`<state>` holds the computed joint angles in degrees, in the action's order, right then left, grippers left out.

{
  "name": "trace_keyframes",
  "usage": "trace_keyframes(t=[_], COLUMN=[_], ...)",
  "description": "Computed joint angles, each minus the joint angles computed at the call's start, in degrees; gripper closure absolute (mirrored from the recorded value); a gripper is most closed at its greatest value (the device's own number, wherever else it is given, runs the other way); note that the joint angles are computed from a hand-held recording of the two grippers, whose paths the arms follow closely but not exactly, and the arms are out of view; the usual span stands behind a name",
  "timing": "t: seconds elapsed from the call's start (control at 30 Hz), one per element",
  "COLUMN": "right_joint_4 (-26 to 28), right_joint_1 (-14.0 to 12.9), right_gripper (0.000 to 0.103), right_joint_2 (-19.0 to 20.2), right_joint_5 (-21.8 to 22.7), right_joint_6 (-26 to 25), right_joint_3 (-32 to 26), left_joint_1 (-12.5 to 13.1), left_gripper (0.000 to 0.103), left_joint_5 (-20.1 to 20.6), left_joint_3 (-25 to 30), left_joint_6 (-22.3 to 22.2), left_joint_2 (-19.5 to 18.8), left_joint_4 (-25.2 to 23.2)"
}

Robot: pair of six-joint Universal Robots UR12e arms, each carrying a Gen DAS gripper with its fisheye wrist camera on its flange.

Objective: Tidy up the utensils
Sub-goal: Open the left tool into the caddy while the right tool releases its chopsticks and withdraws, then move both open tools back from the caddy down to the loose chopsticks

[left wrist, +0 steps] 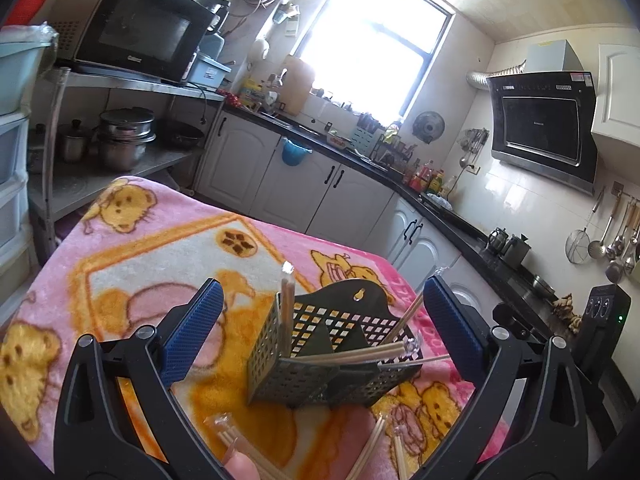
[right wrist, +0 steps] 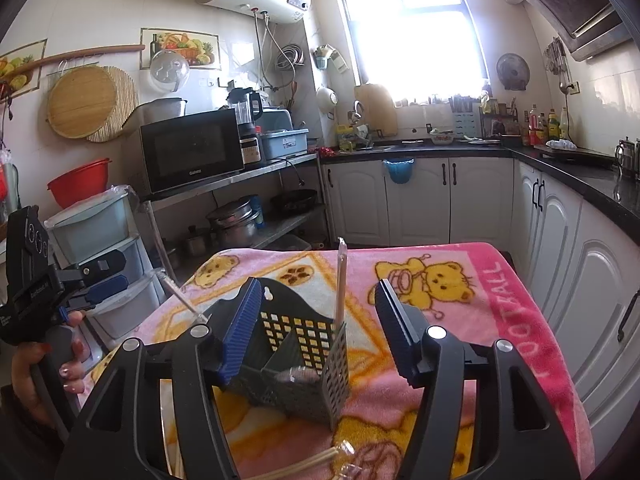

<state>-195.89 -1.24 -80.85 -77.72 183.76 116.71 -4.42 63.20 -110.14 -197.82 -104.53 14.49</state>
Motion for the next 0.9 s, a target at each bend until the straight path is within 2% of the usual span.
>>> trace_keyframes(t=[0.6,0.9], right_joint_4=[0.9,4.2], right_joint_1=[0.7,1.2], right_gripper=[0.045,0.045], right_joint_2=[-2.5,-2.9], right_joint_5=[1.1,1.0], right_joint_6=[-1.4,-2.4], right_joint_3=[4.2,5.8], left_joint_1=[1.0,1.0], left_gripper=[0.011,0.011], left_joint_5=[-0.4,-0.4], left_joint_3=[-4.8,-5.9], left_joint_6=[-0.5,1.3], left_joint_2=[2.1,2.0], left_joint_4=[-2.6,-7.3])
